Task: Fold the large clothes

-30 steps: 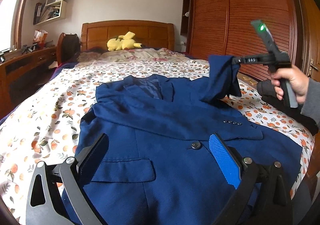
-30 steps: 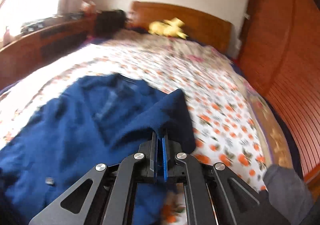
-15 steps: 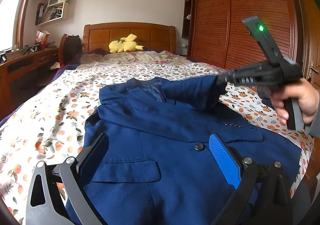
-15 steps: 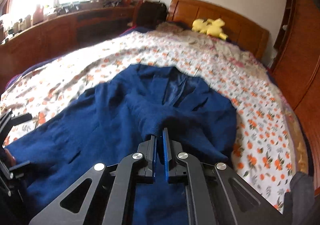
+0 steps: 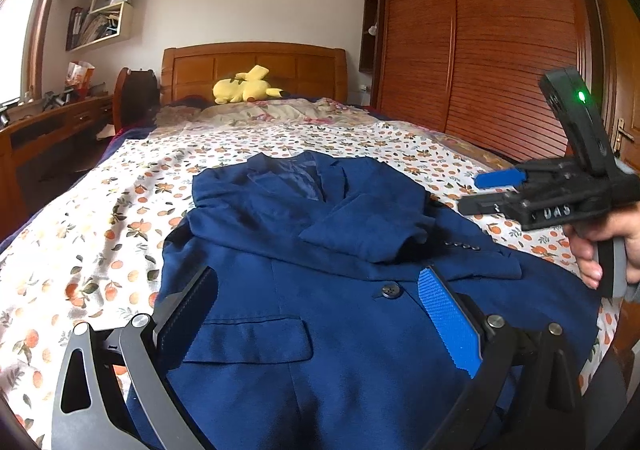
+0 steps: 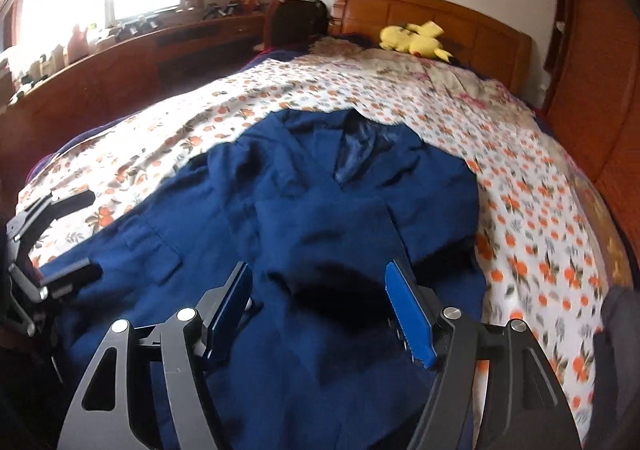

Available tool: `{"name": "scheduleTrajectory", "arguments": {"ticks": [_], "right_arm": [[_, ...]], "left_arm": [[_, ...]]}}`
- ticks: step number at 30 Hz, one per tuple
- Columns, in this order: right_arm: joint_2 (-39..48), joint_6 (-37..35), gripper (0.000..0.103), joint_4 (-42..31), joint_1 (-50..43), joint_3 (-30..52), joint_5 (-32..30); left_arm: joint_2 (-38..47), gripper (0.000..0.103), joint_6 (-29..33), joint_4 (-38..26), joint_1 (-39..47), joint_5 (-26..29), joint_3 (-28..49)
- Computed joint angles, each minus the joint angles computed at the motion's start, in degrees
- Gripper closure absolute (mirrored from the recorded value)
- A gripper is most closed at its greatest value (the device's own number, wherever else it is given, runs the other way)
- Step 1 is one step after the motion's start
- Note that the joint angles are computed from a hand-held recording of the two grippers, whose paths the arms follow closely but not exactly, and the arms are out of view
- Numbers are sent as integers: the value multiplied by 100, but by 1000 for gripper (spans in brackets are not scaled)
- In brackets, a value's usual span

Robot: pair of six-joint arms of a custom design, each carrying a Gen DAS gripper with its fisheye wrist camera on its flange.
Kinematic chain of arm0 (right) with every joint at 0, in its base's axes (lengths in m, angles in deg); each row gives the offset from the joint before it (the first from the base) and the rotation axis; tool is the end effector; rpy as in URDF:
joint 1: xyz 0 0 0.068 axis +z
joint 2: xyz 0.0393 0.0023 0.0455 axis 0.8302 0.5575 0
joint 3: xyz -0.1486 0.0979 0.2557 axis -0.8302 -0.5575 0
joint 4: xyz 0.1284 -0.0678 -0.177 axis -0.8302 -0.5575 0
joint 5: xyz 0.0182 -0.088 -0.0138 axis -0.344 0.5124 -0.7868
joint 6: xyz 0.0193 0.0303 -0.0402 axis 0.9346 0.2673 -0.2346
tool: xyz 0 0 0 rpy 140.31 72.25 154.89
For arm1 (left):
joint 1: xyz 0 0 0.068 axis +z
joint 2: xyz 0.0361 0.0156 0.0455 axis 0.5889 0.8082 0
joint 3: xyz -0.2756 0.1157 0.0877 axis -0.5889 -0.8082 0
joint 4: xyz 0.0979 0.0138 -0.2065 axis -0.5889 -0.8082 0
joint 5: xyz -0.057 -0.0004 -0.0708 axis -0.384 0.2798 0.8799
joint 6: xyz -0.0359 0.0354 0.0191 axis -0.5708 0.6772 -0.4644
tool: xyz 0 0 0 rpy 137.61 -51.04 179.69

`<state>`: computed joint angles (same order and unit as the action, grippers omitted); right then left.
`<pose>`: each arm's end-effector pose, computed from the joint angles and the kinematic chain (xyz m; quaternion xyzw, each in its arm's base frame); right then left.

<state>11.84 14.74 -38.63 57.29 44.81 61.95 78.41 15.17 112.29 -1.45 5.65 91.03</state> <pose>0.1943 0.0075 0.2428 -0.1062 0.9126 0.0166 0.3944 0.2083 -0.1549 0.1809 0.1955 0.8277 -0.1531 0.5032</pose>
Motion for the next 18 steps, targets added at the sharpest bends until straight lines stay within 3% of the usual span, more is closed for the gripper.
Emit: {"name": "scheduleTrajectory", "arguments": {"ticks": [10,18], "right_arm": [[-244,-599,33,530,-2086,-1068,-1113],[-189,-1277,33,732,-2826,-1426,-1590]], "left_arm": [[302,2,-20,-331,-471,-266,420],[726,2,-111,-1390,-834,-538,1488]]}}
